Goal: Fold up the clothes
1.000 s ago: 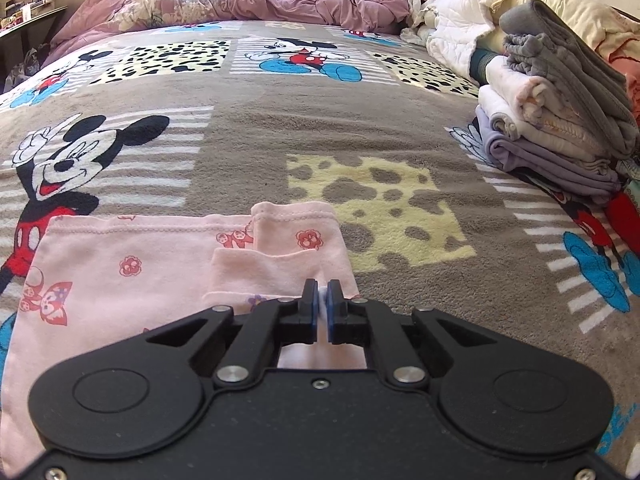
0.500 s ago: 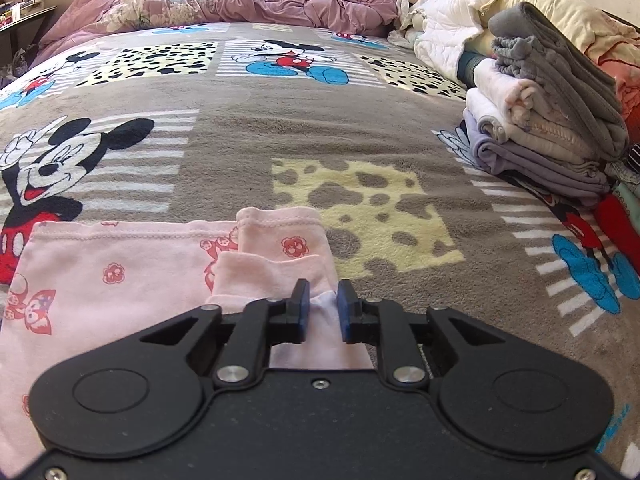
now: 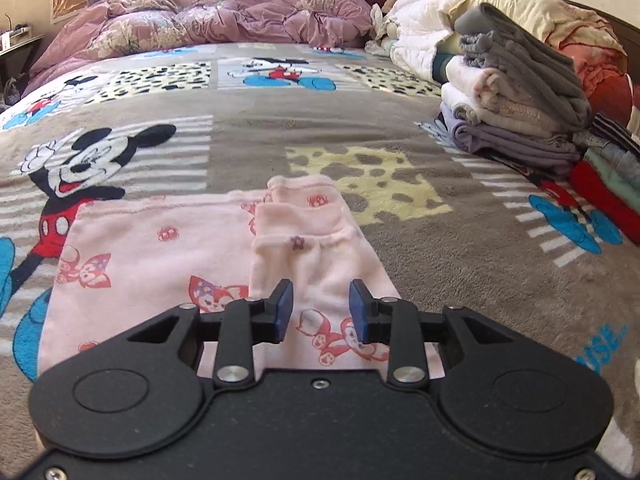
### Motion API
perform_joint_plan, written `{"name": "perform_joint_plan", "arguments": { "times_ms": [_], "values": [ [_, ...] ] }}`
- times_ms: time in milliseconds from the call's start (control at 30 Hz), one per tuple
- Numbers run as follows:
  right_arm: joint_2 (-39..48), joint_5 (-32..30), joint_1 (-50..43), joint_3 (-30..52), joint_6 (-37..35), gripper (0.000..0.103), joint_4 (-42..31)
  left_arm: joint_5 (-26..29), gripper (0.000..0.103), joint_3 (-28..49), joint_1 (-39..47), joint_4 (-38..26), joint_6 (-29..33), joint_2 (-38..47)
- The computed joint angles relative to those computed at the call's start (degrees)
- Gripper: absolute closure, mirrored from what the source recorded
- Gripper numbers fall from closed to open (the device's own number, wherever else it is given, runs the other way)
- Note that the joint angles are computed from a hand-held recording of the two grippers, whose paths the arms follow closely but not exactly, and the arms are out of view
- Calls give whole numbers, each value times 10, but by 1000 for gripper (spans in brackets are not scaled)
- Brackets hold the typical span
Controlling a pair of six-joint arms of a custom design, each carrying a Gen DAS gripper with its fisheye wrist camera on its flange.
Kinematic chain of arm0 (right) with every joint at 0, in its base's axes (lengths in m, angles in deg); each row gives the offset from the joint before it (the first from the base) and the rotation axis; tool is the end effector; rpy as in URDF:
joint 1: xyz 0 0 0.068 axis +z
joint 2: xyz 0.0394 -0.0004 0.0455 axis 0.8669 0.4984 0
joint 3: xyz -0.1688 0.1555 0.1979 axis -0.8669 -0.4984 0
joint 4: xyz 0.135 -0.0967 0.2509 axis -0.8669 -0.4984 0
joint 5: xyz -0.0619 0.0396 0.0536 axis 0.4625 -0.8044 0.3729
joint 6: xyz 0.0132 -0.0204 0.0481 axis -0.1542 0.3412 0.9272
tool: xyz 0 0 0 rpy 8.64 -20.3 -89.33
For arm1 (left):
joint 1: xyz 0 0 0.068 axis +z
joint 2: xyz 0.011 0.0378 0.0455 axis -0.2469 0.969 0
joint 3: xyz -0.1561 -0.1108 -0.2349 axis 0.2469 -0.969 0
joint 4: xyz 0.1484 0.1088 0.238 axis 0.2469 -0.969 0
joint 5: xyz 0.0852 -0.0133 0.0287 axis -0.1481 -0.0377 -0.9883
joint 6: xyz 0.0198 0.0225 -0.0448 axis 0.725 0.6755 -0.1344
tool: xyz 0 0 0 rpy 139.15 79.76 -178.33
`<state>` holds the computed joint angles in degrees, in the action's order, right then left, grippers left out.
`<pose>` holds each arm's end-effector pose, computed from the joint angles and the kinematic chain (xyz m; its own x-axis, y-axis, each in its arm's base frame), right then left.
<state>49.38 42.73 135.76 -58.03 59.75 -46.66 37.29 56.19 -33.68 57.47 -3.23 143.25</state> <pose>0.0960 0.2818 0.1215 -0.4708 -0.1967 -0.8600 -0.4299 0.9024 0.0290 0.3326 -0.1229 0.1826 -0.5911 0.1952 -0.7826 0.4351 0.8942 -0.1055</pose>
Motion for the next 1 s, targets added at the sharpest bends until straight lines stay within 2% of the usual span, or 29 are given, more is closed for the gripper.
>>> {"name": "perform_joint_plan", "arguments": {
  "times_ms": [167, 267, 333, 433, 533, 600, 667, 733, 833, 900, 1000],
  "values": [
    [0, 1, 1, -2, -2, 30, 5, 12, 74, -36, -8, -21, -1, -70],
    [-1, 2, 2, -4, -3, 30, 7, 5, 71, -23, -17, -48, 7, -30],
    [-3, 3, 3, -5, -5, 30, 7, 4, 67, -22, -16, -35, 5, -10],
    [-15, 26, 17, -12, -15, 31, 14, 19, 65, -34, -4, -39, -30, -52],
    [-32, 55, 34, -21, -26, 32, 20, 30, 63, -71, 23, -49, -59, -129],
    [-44, 68, 40, -25, -25, 31, 13, 38, 57, -97, 53, -68, -84, -188],
    [-53, 75, 45, -26, -19, 31, -1, 59, 54, -126, 107, -104, -107, -253],
    [-57, 83, 53, -25, -24, 31, -8, 108, 54, -148, 185, -152, -118, -314],
    [-60, 88, 65, -24, -40, 31, -4, 178, 53, -160, 313, -240, -107, -381],
    [-57, 90, 71, -18, -50, 31, -5, 222, 51, -160, 398, -292, -91, -405],
    [-55, 102, 87, -10, -59, 31, -14, 320, 48, -153, 548, -378, -62, -413]
  ]
}}
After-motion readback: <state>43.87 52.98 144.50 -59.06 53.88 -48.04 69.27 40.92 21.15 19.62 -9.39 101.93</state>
